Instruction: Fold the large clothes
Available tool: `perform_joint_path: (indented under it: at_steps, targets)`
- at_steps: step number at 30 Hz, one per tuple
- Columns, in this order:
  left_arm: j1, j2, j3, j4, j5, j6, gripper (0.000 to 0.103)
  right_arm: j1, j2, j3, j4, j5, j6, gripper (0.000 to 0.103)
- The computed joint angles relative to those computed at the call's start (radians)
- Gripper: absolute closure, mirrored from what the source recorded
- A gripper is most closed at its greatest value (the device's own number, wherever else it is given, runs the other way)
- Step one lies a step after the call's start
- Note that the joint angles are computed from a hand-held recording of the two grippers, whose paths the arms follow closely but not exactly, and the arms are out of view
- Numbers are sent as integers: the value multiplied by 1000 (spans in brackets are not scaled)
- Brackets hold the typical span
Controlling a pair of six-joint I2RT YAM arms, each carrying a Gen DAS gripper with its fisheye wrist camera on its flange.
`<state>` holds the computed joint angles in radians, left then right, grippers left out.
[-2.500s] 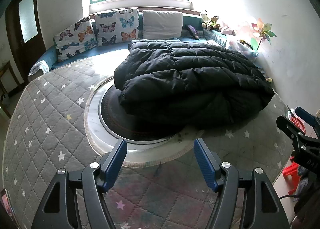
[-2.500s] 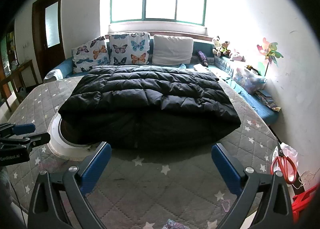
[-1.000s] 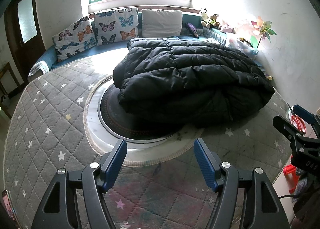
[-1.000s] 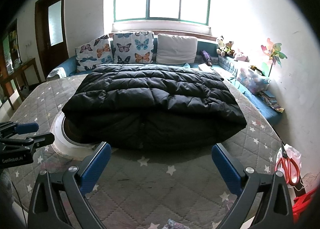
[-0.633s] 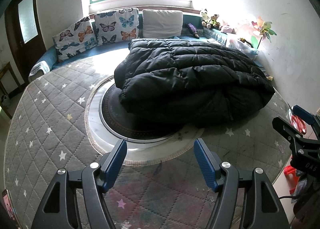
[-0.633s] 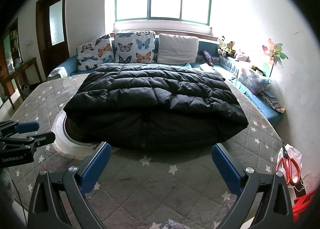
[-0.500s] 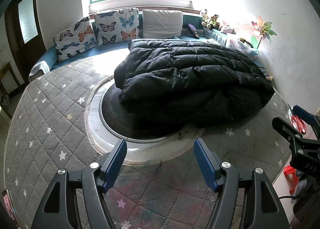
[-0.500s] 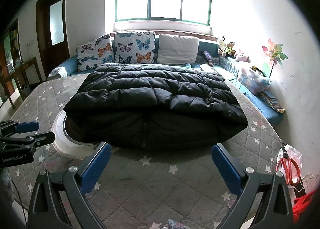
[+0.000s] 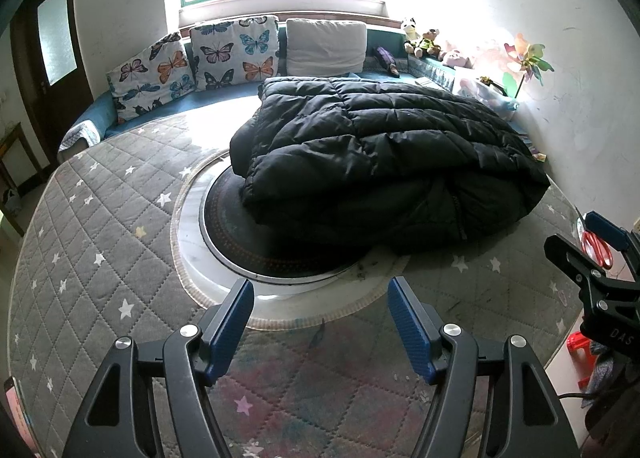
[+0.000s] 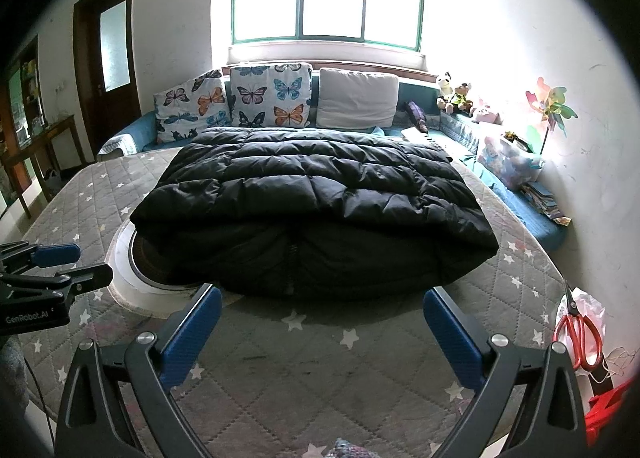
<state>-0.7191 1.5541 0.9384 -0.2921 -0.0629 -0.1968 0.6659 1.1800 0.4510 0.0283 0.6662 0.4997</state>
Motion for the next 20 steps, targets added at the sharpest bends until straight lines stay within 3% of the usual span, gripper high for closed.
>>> perform_joint_path:
  at_steps: [20]
  targets:
    - [-16, -25, -27, 20, -17, 6, 30, 2, 0, 1, -6, -5, 1, 0]
